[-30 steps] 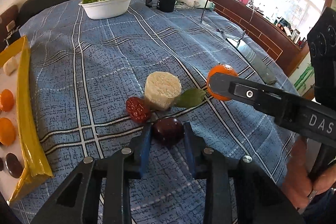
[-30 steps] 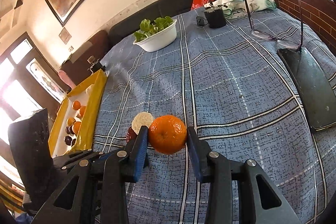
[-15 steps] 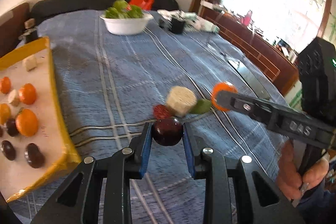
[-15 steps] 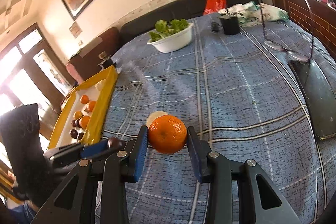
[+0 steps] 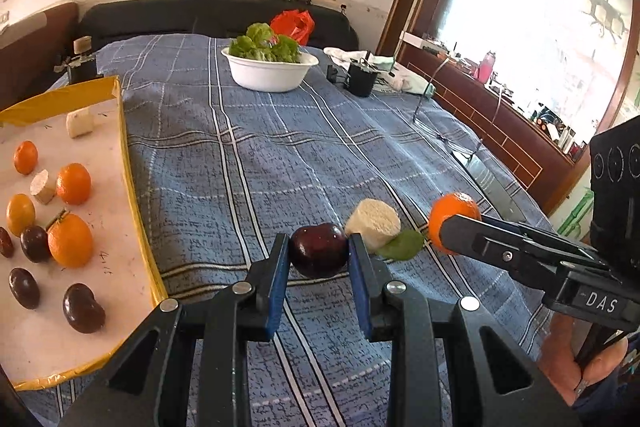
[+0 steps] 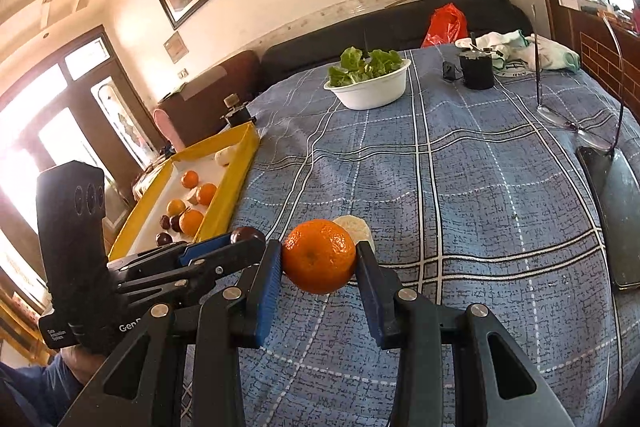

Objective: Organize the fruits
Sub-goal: 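Carry the dark plum and the orange over the yellow tray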

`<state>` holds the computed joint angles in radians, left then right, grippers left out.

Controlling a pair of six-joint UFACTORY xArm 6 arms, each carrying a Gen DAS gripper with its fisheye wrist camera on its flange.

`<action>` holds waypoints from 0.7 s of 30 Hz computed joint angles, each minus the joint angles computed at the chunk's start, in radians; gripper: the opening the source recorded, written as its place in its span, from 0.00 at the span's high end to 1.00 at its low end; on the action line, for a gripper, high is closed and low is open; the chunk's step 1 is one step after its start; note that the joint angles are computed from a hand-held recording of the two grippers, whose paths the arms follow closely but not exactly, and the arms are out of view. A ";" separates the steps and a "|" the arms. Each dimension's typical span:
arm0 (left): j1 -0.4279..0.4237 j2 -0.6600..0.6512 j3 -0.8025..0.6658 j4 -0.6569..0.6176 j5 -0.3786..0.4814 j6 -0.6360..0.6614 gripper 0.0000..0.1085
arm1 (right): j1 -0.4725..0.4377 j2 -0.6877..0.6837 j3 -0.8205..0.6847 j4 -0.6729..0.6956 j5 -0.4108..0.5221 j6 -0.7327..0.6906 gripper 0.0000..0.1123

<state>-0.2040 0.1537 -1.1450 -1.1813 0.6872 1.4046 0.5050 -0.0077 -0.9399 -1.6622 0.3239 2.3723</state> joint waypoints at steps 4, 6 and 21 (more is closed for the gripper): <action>-0.004 -0.001 0.002 -0.010 -0.011 0.016 0.75 | 0.002 0.002 -0.002 0.016 0.008 -0.020 0.64; -0.003 -0.002 0.004 -0.011 -0.009 0.018 0.75 | 0.003 0.003 -0.002 0.015 0.011 -0.019 0.64; 0.008 0.011 -0.009 0.009 0.009 -0.014 0.75 | -0.028 0.022 -0.007 0.008 -0.039 0.012 0.64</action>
